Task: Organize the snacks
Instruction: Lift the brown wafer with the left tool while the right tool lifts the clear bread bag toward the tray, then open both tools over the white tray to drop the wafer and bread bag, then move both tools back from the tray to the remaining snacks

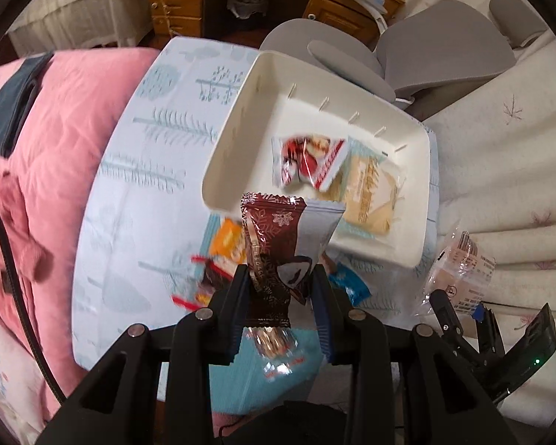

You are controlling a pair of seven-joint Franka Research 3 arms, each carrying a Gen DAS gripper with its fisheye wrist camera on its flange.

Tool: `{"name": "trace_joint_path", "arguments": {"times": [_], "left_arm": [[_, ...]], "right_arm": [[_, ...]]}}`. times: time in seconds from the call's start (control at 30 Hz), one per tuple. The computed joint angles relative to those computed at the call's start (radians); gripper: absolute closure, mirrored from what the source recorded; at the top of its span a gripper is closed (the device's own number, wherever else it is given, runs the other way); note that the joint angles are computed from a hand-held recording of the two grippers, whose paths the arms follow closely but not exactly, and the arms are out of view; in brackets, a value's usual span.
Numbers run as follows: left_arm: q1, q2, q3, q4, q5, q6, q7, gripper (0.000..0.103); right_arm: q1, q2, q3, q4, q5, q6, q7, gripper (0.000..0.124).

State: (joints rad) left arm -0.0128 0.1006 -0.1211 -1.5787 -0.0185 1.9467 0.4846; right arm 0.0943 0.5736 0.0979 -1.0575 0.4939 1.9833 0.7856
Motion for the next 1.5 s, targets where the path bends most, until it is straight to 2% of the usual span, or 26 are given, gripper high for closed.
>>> {"name": "trace_joint_path", "arguments": {"times": [0.17, 0.37, 0.47, 0.67, 0.77, 0.83, 0.97, 1.07, 1.2, 1.3, 1.5], "left_arm": [[0.034, 0.027, 0.017, 0.01, -0.017, 0.031, 0.099, 0.072], [0.064, 0.07, 0.024, 0.019, -0.011, 0.118, 0.192, 0.072], [0.079, 0.081, 0.026, 0.005, -0.027, 0.169, 0.223, 0.072], [0.102, 0.092, 0.026, -0.019, -0.061, 0.221, 0.267, 0.071], [0.104, 0.096, 0.027, -0.017, -0.056, 0.219, 0.28, 0.061], [0.107, 0.094, 0.027, -0.019, -0.056, 0.22, 0.295, 0.04], [0.11, 0.078, 0.026, -0.041, -0.067, 0.235, 0.326, 0.038], [0.108, 0.06, 0.024, -0.061, -0.071, 0.239, 0.35, 0.036], [0.101, 0.025, 0.022, -0.106, -0.083, 0.264, 0.382, 0.034], [0.088, 0.007, 0.023, -0.126, -0.059, 0.255, 0.379, 0.034], [0.071, -0.046, 0.022, -0.197, -0.07, 0.269, 0.364, 0.032]], "right_arm": [[0.039, 0.007, 0.003, -0.009, -0.007, 0.064, 0.059, 0.042], [0.077, 0.035, 0.01, 0.007, -0.024, 0.122, 0.122, 0.041], [0.09, 0.044, 0.011, 0.009, -0.038, 0.134, 0.145, 0.041], [0.111, 0.045, 0.011, -0.003, -0.059, 0.158, 0.186, 0.038], [0.131, 0.055, -0.001, 0.01, -0.094, 0.154, 0.223, 0.038], [0.136, 0.059, -0.004, 0.016, -0.107, 0.155, 0.246, 0.038], [0.128, 0.03, 0.006, -0.026, -0.091, 0.212, 0.244, 0.035], [0.131, 0.019, 0.003, -0.035, -0.098, 0.222, 0.262, 0.034], [0.123, -0.04, 0.002, -0.123, -0.088, 0.257, 0.26, 0.034], [0.121, -0.087, -0.004, -0.192, -0.092, 0.275, 0.263, 0.034], [0.107, -0.171, -0.011, -0.307, -0.073, 0.281, 0.262, 0.034]]}}
